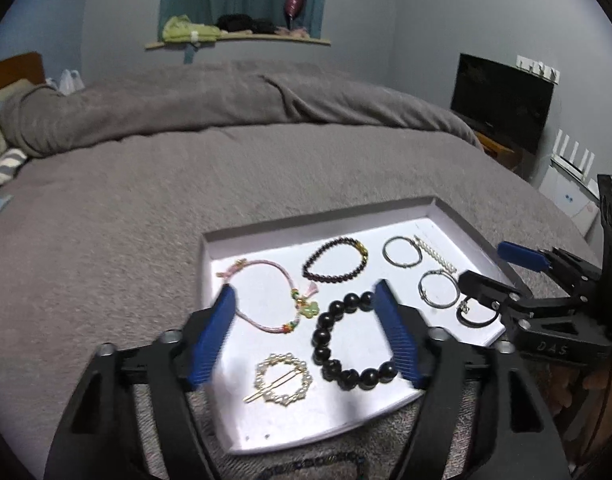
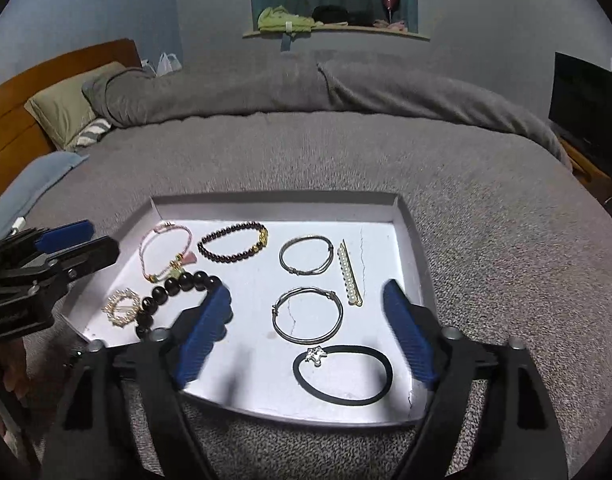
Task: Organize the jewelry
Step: 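Open both grippers to drop both items into the tray, then withdraw both open grippers toward the last bracelets beside the tray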
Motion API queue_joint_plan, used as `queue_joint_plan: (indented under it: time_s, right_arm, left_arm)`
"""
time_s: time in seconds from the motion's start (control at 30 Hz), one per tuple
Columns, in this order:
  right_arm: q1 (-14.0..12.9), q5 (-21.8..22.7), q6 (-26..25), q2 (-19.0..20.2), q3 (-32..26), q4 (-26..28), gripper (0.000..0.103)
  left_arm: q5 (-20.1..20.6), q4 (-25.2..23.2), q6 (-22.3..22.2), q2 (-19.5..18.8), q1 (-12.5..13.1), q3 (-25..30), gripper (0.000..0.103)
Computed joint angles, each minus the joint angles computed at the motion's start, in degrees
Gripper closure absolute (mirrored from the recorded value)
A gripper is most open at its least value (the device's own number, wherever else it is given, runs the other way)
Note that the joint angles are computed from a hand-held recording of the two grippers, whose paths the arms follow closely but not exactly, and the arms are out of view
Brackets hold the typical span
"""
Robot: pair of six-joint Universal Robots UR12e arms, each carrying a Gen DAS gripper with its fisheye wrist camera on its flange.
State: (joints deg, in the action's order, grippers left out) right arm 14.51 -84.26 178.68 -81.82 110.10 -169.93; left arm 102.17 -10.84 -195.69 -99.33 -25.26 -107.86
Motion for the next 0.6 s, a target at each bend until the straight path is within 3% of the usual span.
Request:
queue_joint_plan:
  time_s: [0.1,0.27,0.6]
  right_arm:
    - [0.02,-1.53,0.74,-0.51,0.56,-1.83,0.006]
    - [-0.01,-4.64,2.95,-1.12,1.23,-3.33,0.005]
    - [-0.59,-3.78,6.32,-2.98,3.76,-5.53,0.005]
  left_arm:
    - [1.75,-0.33,-0.72,0.83,-0.23,-0.49,0.024]
    - [5.19,0.03,-3.74,2.12,-0.29,-1.66,0.010]
    - [12.18,-2.28,-5.01,3.87,-1.64,-3.62,0.007]
